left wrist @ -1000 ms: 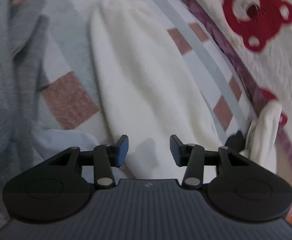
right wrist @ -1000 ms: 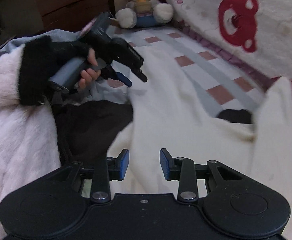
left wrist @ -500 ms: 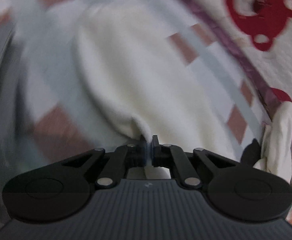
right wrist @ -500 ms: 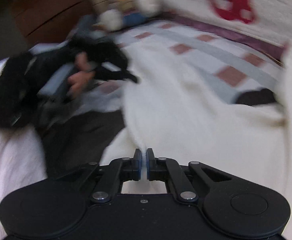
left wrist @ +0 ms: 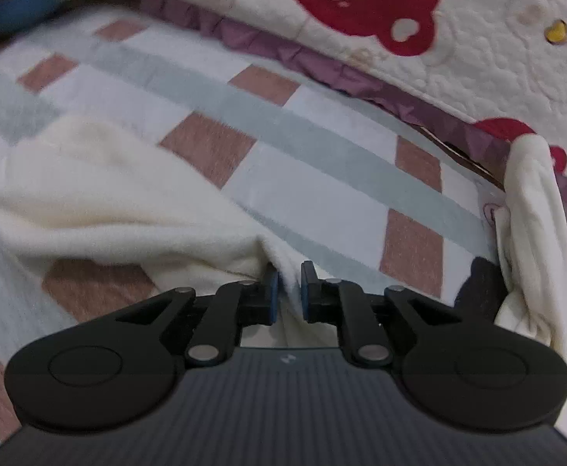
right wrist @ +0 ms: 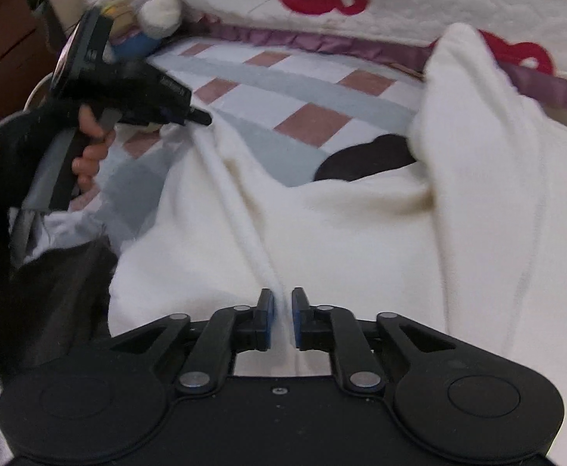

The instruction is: Fold clothes

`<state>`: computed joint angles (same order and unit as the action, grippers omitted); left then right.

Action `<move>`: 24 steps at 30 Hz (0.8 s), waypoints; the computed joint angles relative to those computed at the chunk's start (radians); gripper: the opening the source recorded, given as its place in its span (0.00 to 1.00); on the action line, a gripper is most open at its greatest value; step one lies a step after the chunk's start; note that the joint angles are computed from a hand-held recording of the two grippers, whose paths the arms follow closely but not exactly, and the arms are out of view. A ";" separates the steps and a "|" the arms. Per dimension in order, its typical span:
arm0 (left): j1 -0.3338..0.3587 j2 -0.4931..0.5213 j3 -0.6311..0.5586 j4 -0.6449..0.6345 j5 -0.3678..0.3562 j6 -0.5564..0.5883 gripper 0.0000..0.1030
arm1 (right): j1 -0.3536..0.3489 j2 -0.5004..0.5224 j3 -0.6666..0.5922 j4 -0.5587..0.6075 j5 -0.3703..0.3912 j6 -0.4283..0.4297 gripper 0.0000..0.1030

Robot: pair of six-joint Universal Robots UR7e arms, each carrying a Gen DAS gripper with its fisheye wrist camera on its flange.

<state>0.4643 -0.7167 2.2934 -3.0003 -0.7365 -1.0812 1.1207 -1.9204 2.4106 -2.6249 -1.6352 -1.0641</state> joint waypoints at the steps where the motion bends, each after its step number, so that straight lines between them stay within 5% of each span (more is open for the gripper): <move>1: -0.002 -0.001 0.007 -0.013 0.004 0.003 0.11 | -0.005 -0.030 0.009 0.005 0.024 0.000 0.16; 4: 0.008 0.003 0.025 -0.085 -0.001 0.006 0.11 | -0.052 -0.137 0.001 0.176 0.148 -0.038 0.17; 6: 0.014 0.008 0.035 -0.130 -0.004 0.002 0.11 | -0.068 -0.153 -0.006 0.270 0.167 -0.073 0.19; 12: 0.017 0.018 0.026 -0.123 0.003 0.004 0.11 | -0.034 -0.085 0.066 0.133 0.046 -0.143 0.42; 18: 0.011 0.025 0.022 -0.107 0.019 0.031 0.11 | -0.058 -0.039 0.102 0.045 0.034 -0.070 0.44; 19: 0.010 0.027 0.021 -0.101 0.023 0.032 0.11 | -0.065 -0.041 0.113 0.023 0.042 -0.087 0.39; 20: 0.009 0.027 0.019 -0.096 0.025 0.031 0.11 | -0.070 -0.042 0.125 -0.005 0.047 -0.105 0.16; 21: 0.008 0.025 0.018 -0.089 0.027 0.030 0.11 | -0.077 -0.049 0.129 -0.012 0.059 -0.117 0.06; 24: 0.007 0.013 0.021 -0.075 0.022 0.024 0.11 | -0.125 -0.121 0.114 0.101 0.153 -0.120 0.02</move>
<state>0.4716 -0.7038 2.3144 -3.0754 -0.7145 -1.0567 0.9956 -2.0411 2.5248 -2.5239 -1.4826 -1.1845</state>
